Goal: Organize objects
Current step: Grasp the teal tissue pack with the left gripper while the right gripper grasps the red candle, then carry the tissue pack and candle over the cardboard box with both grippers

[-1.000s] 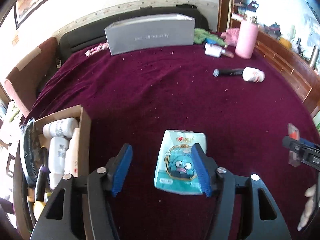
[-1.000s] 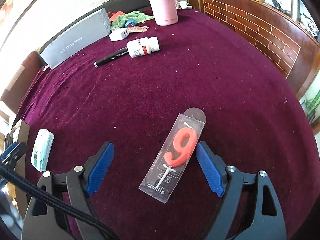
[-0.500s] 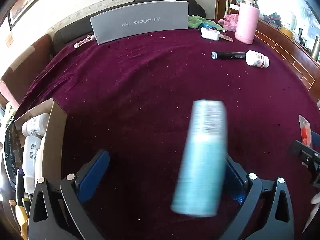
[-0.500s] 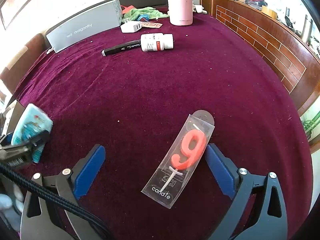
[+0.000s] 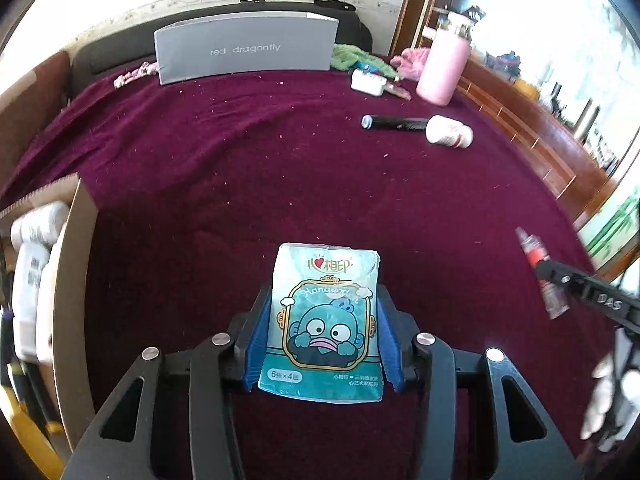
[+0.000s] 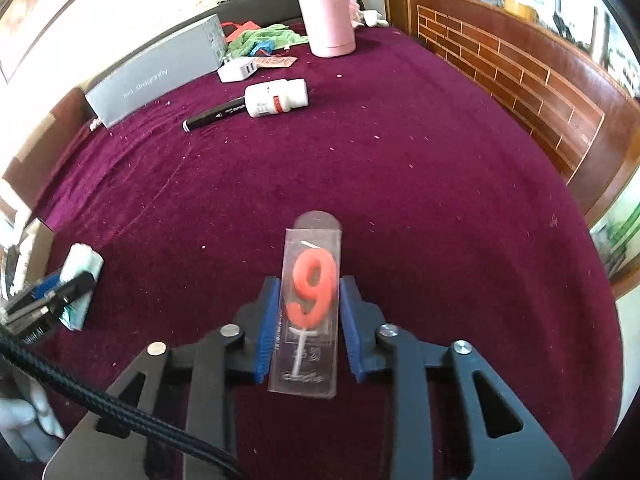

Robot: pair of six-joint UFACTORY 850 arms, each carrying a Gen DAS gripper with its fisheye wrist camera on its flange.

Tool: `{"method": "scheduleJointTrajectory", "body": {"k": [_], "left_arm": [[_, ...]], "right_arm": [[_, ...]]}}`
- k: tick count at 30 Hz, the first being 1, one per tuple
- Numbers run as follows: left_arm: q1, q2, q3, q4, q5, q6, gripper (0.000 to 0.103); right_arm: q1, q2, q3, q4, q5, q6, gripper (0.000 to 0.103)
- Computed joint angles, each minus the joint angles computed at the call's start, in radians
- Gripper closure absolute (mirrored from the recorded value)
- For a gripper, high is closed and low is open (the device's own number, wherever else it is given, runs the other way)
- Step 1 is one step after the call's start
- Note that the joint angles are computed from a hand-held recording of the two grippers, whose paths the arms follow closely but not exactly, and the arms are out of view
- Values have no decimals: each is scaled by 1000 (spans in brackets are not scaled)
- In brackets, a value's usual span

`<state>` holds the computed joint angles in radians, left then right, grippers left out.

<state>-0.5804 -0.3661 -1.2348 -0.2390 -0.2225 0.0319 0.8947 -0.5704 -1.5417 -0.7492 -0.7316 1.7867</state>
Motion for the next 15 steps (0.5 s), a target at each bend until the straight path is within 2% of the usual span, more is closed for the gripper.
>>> {"method": "scheduleJointTrajectory", "body": {"k": [7, 11, 15], "left_arm": [[4, 99, 81, -178, 32, 155, 61], [-1, 138, 114, -116, 54, 98, 61], [3, 181, 153, -202, 68, 176, 61]], "right_arm": [[0, 81, 119, -74, 115, 163, 77], [7, 101, 142, -116, 145, 227, 77], [23, 103, 129, -139, 137, 231, 77]]}}
